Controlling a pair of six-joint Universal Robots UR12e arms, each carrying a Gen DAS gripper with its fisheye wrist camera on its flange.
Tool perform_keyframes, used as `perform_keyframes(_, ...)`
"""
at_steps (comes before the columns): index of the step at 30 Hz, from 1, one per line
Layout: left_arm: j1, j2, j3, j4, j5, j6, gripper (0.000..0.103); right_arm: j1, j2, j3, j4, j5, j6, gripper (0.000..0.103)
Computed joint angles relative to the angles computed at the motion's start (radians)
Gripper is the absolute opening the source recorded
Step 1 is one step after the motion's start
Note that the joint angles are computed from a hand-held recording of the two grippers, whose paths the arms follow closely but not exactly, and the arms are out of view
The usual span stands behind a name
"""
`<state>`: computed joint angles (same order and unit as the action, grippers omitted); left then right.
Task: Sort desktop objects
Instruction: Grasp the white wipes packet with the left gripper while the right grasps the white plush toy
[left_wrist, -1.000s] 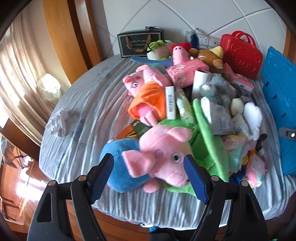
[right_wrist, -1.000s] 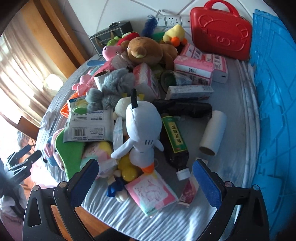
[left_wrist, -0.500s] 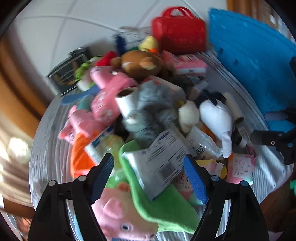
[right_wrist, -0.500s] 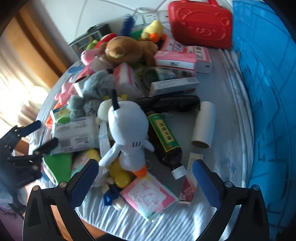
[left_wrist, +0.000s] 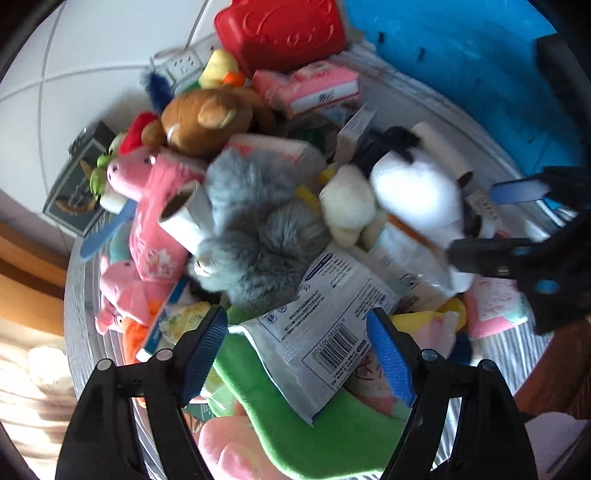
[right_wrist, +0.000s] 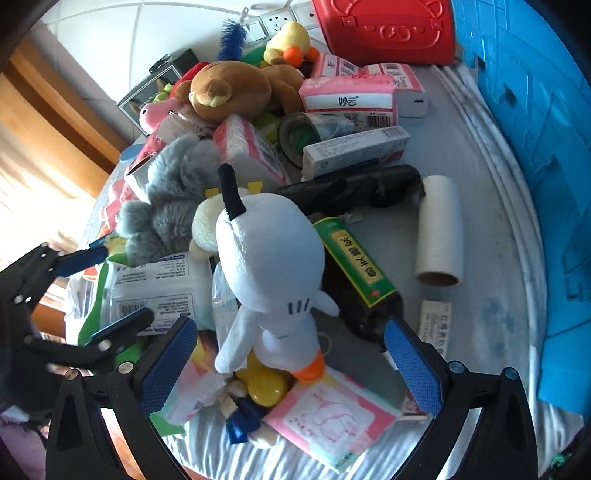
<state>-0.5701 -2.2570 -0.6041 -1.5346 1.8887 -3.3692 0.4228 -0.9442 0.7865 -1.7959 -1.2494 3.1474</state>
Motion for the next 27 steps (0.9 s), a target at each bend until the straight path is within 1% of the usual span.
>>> perform_keyframes(2, 0.001, 0.004, 0.000, 0.016, -0.009, 0.029, 0.078, 0.000, 0.003, -0.006, 0.006, -0.004, 0.002, 0.102)
perform_keyframes(4, -0.001, -0.001, 0.012, 0.014, -0.019, 0.078, 0.078, 0.003, 0.010, -0.018, 0.015, -0.026, -0.005, 0.098)
perform_keyframes(6, -0.003, -0.024, 0.050, -0.036, -0.018, 0.130, 0.078, 0.004, 0.017, -0.029, 0.030, -0.026, -0.012, 0.091)
perform_keyframes(8, 0.004, -0.060, 0.105, -0.110, -0.040, 0.168, 0.078, 0.003, 0.020, -0.034, 0.035, -0.018, -0.010, 0.091)
perform_keyframes(9, 0.009, -0.078, 0.131, -0.149, -0.055, 0.172, 0.078, 0.002, 0.022, -0.036, 0.034, -0.013, -0.009, 0.091)
perform_keyframes(10, 0.014, -0.091, 0.153, -0.182, -0.086, 0.178, 0.078, 0.002, 0.026, -0.042, 0.040, -0.010, -0.006, 0.091)
perform_keyframes(11, 0.019, -0.098, 0.159, -0.189, -0.106, 0.184, 0.078, 0.001, 0.029, -0.045, 0.044, -0.009, -0.006, 0.091)
perform_keyframes(12, 0.022, -0.106, 0.172, -0.199, -0.113, 0.183, 0.078, 0.001, 0.032, -0.048, 0.045, -0.010, -0.003, 0.091)
perform_keyframes(15, 0.028, -0.147, 0.242, -0.254, -0.098, 0.170, 0.081, 0.006, 0.048, -0.070, 0.065, -0.021, -0.003, 0.091)
perform_keyframes(17, 0.032, -0.162, 0.263, -0.277, -0.091, 0.156, 0.081, 0.011, 0.062, -0.088, 0.077, -0.037, -0.002, 0.091)
perform_keyframes(19, 0.038, -0.155, 0.242, -0.266, -0.097, 0.133, 0.081, 0.015, 0.073, -0.099, 0.074, -0.048, 0.009, 0.091)
perform_keyframes(22, 0.048, -0.133, 0.190, -0.227, -0.115, 0.072, 0.081, 0.015, 0.089, -0.115, 0.075, -0.047, 0.036, 0.089)
perform_keyframes(23, 0.049, -0.121, 0.164, -0.204, -0.121, 0.060, 0.078, 0.016, 0.091, -0.117, 0.074, -0.051, 0.041, 0.083)
perform_keyframes(24, 0.050, -0.104, 0.130, -0.172, -0.121, 0.048, 0.076, 0.016, 0.092, -0.119, 0.074, -0.050, 0.046, 0.071)
perform_keyframes(26, 0.050, -0.074, 0.075, -0.119, -0.124, 0.029, 0.066, 0.014, 0.092, -0.119, 0.069, -0.042, 0.064, 0.065)
perform_keyframes(27, 0.049, -0.059, 0.050, -0.095, -0.121, 0.020, 0.062, 0.015, 0.085, -0.111, 0.054, -0.047, 0.063, 0.059)
